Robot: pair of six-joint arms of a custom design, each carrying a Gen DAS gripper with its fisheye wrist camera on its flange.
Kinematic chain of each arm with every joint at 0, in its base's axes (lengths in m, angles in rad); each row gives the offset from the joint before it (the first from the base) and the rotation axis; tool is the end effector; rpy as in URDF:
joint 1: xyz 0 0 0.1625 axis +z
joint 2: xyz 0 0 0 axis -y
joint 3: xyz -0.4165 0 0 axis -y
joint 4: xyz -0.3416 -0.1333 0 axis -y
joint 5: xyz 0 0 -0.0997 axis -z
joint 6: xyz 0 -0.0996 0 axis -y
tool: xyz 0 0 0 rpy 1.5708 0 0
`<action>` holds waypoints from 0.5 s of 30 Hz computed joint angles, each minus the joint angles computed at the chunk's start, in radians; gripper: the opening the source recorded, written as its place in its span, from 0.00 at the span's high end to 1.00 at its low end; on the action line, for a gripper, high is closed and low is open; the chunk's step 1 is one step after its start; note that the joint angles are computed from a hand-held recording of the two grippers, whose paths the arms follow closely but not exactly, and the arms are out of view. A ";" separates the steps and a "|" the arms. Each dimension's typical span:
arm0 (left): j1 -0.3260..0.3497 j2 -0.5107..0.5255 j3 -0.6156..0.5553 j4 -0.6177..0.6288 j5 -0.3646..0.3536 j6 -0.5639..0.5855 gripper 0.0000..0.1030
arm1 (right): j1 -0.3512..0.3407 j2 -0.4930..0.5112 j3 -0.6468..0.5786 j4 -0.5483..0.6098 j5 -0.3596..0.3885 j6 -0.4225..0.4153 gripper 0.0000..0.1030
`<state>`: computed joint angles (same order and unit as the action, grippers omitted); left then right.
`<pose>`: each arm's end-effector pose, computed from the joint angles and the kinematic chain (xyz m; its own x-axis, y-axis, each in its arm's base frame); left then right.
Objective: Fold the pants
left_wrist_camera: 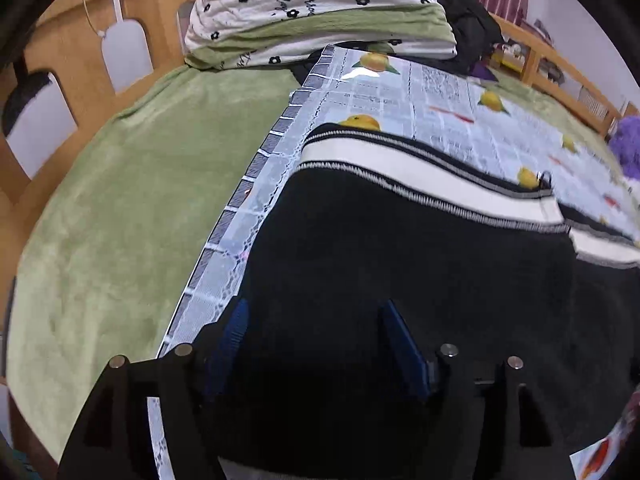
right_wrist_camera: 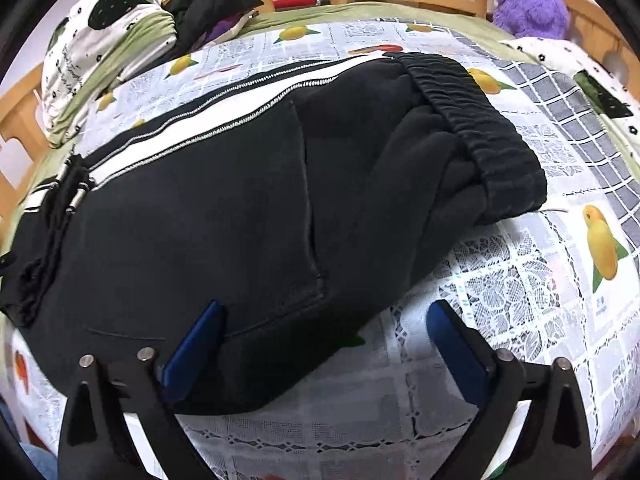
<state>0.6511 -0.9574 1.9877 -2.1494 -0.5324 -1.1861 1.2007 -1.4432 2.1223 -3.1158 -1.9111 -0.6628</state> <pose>-0.2515 -0.4671 0.1212 -0.6665 -0.2684 -0.6955 0.2607 0.7901 -0.5547 -0.0713 -0.4603 0.3762 -0.7645 0.0839 0.6392 -0.2994 0.8318 -0.4673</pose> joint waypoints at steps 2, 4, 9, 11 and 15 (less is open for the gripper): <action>-0.008 0.007 0.001 0.016 -0.004 -0.025 0.26 | 0.003 0.005 0.005 -0.024 -0.008 0.003 0.00; -0.016 0.014 0.002 0.030 -0.006 -0.042 0.24 | -0.010 0.001 0.019 -0.048 0.013 0.004 0.00; -0.032 0.027 0.002 0.071 0.007 -0.064 0.23 | -0.022 0.006 0.053 -0.131 0.040 0.009 0.00; -0.035 0.023 0.012 0.057 0.006 -0.060 0.23 | -0.019 0.015 0.058 -0.158 0.034 0.011 0.00; -0.042 0.013 0.040 0.003 0.015 -0.051 0.23 | -0.001 0.039 0.053 -0.185 -0.011 0.000 0.00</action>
